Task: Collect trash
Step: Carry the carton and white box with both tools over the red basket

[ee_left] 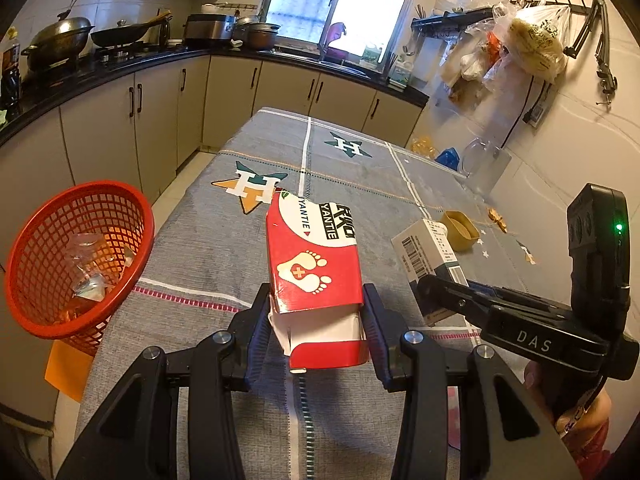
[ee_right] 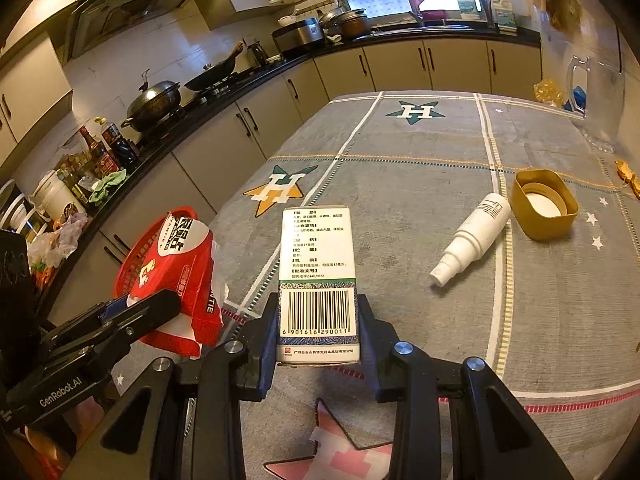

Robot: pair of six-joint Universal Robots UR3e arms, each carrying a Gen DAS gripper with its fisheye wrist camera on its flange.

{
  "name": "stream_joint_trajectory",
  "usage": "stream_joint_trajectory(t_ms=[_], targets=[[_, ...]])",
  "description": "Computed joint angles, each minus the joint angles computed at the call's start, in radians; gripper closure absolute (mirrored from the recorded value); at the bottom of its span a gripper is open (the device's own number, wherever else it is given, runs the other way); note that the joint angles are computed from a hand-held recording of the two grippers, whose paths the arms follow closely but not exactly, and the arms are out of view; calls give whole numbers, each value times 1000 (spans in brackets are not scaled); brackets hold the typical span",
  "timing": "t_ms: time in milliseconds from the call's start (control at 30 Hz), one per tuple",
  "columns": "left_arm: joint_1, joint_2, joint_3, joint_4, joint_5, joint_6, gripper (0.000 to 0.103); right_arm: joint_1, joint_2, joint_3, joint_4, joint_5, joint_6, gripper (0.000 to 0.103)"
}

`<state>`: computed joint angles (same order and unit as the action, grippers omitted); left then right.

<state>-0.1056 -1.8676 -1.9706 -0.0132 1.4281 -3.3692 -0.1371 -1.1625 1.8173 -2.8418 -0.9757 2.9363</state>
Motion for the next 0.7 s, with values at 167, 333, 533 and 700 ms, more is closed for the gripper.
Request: stream_joint_trajectory(t_ms=[167, 333, 533, 700], targets=[[12, 11, -17, 12, -8, 2, 61, -5, -1, -4, 10, 4, -7, 65], [41, 43, -53, 29, -18, 2, 61, 20, 6, -32, 29, -3, -1, 65], [93, 97, -112, 52, -25, 4, 61, 72, 22, -95, 55, -8, 6, 65], [161, 184, -178, 32, -33, 15, 61, 141, 86, -220, 96, 1, 40, 65]])
